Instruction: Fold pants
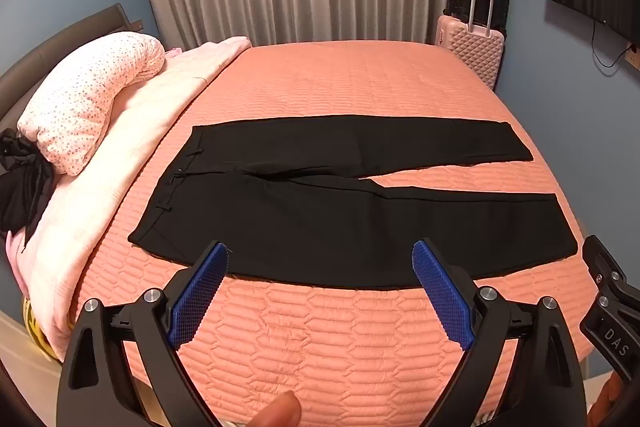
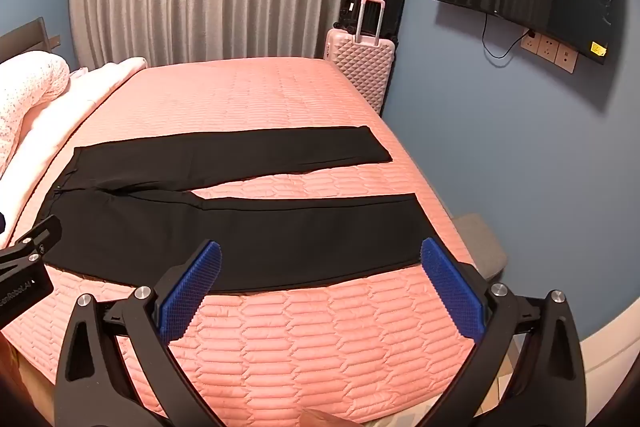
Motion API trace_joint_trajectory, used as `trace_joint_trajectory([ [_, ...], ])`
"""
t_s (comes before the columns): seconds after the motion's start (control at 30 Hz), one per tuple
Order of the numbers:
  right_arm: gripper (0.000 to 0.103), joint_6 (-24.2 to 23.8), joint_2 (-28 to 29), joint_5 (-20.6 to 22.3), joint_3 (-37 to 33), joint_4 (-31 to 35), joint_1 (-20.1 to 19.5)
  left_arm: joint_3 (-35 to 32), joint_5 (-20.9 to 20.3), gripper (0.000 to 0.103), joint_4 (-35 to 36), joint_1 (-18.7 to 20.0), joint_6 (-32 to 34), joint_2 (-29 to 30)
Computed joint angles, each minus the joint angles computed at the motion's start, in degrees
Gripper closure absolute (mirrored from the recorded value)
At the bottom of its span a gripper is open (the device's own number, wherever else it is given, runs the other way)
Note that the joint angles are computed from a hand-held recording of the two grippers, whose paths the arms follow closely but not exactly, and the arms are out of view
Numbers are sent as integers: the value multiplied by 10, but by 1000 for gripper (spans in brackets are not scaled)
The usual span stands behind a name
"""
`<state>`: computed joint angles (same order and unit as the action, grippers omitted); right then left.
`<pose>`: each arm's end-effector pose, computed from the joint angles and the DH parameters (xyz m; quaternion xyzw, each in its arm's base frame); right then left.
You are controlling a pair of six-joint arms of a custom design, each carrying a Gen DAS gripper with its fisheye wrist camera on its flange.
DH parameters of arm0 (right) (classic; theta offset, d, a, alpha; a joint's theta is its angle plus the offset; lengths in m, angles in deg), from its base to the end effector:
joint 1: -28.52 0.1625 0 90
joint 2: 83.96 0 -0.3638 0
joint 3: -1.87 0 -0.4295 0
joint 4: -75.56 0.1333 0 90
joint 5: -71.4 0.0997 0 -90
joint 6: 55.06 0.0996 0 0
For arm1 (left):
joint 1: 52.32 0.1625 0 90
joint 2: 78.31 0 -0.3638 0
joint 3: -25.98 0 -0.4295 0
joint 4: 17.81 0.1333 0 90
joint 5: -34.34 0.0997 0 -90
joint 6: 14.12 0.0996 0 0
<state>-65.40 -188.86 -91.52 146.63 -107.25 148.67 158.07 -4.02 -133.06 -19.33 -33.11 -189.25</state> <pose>0.1934 -0.2572 0.3007 0.0006 -0.7671 0.4447 0.4623 -0.1989 -0.3812 0.2928 0.2783 0.8556 -0.2934 0.3232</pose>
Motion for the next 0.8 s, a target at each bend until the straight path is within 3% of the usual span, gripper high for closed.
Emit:
trace_joint_trajectory([
  [0.2, 5, 17, -2, 13, -1, 23, 1, -2, -3, 11, -2, 3, 4, 3],
  [0.53, 5, -8, -14, 64, 4, 20, -28, -4, -7, 11, -7, 15, 7, 23],
  [0.8, 5, -21, 3, 69, -3, 4, -33, -8, -8, 11, -17, 26, 23, 30],
])
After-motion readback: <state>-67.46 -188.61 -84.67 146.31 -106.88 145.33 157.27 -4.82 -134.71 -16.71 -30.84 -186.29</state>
